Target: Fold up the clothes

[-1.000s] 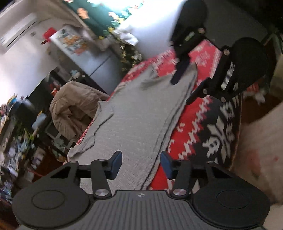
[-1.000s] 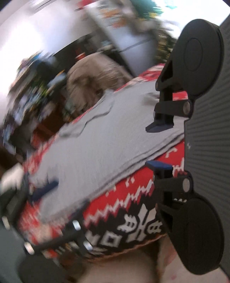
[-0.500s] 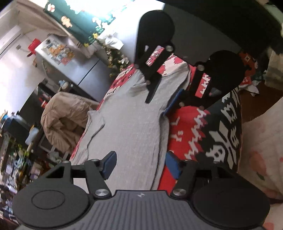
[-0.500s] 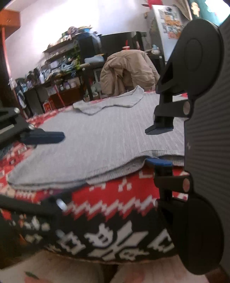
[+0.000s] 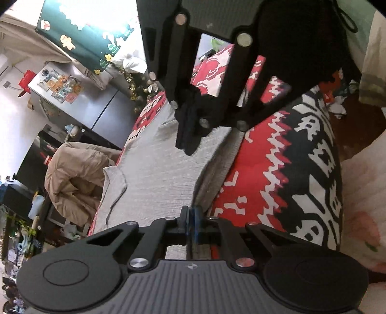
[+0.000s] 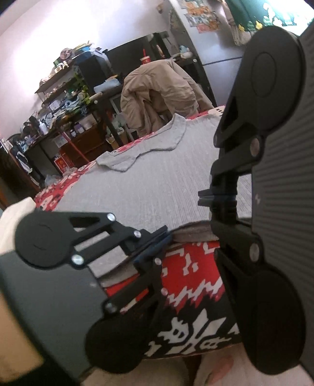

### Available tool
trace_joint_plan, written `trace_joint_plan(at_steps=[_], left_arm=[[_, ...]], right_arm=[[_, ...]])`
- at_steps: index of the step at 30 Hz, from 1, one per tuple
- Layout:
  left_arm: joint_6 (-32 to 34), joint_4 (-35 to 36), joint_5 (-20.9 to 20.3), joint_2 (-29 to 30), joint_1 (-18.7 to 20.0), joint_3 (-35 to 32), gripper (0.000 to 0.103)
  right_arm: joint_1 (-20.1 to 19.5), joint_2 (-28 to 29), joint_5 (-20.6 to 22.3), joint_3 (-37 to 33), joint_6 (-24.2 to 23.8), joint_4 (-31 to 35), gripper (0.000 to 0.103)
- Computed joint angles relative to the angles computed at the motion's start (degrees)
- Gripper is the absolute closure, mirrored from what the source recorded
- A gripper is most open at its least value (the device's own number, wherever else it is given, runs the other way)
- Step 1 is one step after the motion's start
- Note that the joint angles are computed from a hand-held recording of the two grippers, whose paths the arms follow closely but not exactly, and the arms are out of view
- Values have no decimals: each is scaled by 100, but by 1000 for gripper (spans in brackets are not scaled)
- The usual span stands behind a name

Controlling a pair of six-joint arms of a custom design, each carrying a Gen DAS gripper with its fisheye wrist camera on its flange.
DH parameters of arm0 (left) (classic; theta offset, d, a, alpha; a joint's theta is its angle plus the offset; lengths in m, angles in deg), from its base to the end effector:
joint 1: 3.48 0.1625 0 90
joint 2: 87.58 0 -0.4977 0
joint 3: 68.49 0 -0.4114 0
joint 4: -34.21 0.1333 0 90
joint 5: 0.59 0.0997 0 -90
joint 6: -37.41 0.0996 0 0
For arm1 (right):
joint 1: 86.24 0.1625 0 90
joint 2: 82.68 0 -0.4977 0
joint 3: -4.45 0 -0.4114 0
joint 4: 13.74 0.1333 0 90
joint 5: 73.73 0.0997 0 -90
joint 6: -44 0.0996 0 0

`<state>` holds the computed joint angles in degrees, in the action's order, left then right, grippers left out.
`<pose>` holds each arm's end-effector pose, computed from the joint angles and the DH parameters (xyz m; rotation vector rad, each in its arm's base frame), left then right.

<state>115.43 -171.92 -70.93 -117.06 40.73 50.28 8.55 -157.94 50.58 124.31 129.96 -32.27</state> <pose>-0.2920 -0.5168 -0.0426 2.2831 1.3428 -0.4794 0.1144 -0.4416 0.2292 1.2253 -1.5398 0.4392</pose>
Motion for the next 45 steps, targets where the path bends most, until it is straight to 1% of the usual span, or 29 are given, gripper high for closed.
trace_joint_plan(at_steps=[2, 4, 8, 10, 11, 13, 14, 15, 16, 17, 19, 21, 22, 24, 26, 27, 29, 30, 31, 33, 34, 36, 37, 38, 40, 43, 44, 45], left_arm=[[-75, 6, -104, -68, 9, 16, 99], [-186, 46, -157, -134, 7, 9, 99], [-393, 194, -200, -208, 5, -74, 99], [-536, 298, -209, -231, 10, -133, 99], [-601, 339, -202, -241, 12, -155, 100], [-732, 421, -189, -261, 17, -201, 100], [-777, 454, -182, -271, 20, -218, 100], [-763, 468, -178, -286, 25, -214, 100], [-755, 497, -185, -311, 29, -194, 99], [-758, 553, -213, -350, 34, -162, 94], [-735, 662, -275, -428, 46, -83, 88], [-593, 699, -282, -466, 51, 15, 65], [-481, 702, -280, -476, 53, 65, 62], [-121, 740, -274, -499, 63, 158, 61], [206, 819, -253, -522, 66, 218, 61], [311, 850, -231, -525, 68, 223, 61], [336, 921, -189, -541, 80, 181, 61], [261, 1005, -162, -554, 84, 140, 61], [172, 1064, -140, -560, 88, 104, 61], [11, 1152, -94, -564, 98, 40, 62], [-38, 1179, -86, -565, 103, 22, 62], [-83, 1166, -74, -558, 104, 19, 61], [-107, 1152, -71, -549, 97, 18, 61], [-138, 1134, -86, -541, 87, 24, 61], [-200, 1087, -121, -522, 65, 38, 61], [-219, 935, -188, -411, 7, 30, 53], [-172, 859, -206, -355, -14, 23, 51], [-110, 789, -222, -298, -34, 10, 51]], right_arm=[[46, -56, 36, 96, -69, -1, 97], [76, -74, 65, 157, -78, 69, 77], [70, 39, 126, 128, 108, 267, 72], [53, 167, 183, 103, 121, 36, 65], [45, 232, 211, 89, 129, -77, 64], [39, 371, 267, 11, 250, -167, 66], [37, 414, 275, -21, 304, -170, 69], [50, 462, 311, -91, 361, -70, 78], [58, 491, 339, -128, 346, 34, 93], [66, 522, 368, -165, 332, 138, 100], [73, 544, 378, -217, 371, 316, 101], [70, 529, 340, -245, 472, 464, 101], [81, 520, 317, -265, 626, 544, 101], [113, 472, 303, -307, 779, 678, 101], [149, 422, 333, -286, 715, 717, 100], [170, 413, 353, -285, 697, 766, 96], [210, 395, 385, -325, 689, 991, 81], [232, 397, 410, -354, 696, 1122, 70], [247, 411, 440, -403, 793, 1313, 67], [273, 442, 493, -499, 989, 1688, 66], [248, 440, 511, -491, 941, 1651, 67], [194, 434, 544, -472, 840, 1570, 74], [168, 432, 561, -464, 793, 1533, 92], [144, 450, 555, -470, 838, 1564, 101], [114, 449, 497, -494, 910, 1613, 101], [88, 394, 340, -540, 986, 1654, 101], [63, 407, 276, -660, 1037, 1728, 101], [40, 421, 215, -779, 1089, 1801, 101]])
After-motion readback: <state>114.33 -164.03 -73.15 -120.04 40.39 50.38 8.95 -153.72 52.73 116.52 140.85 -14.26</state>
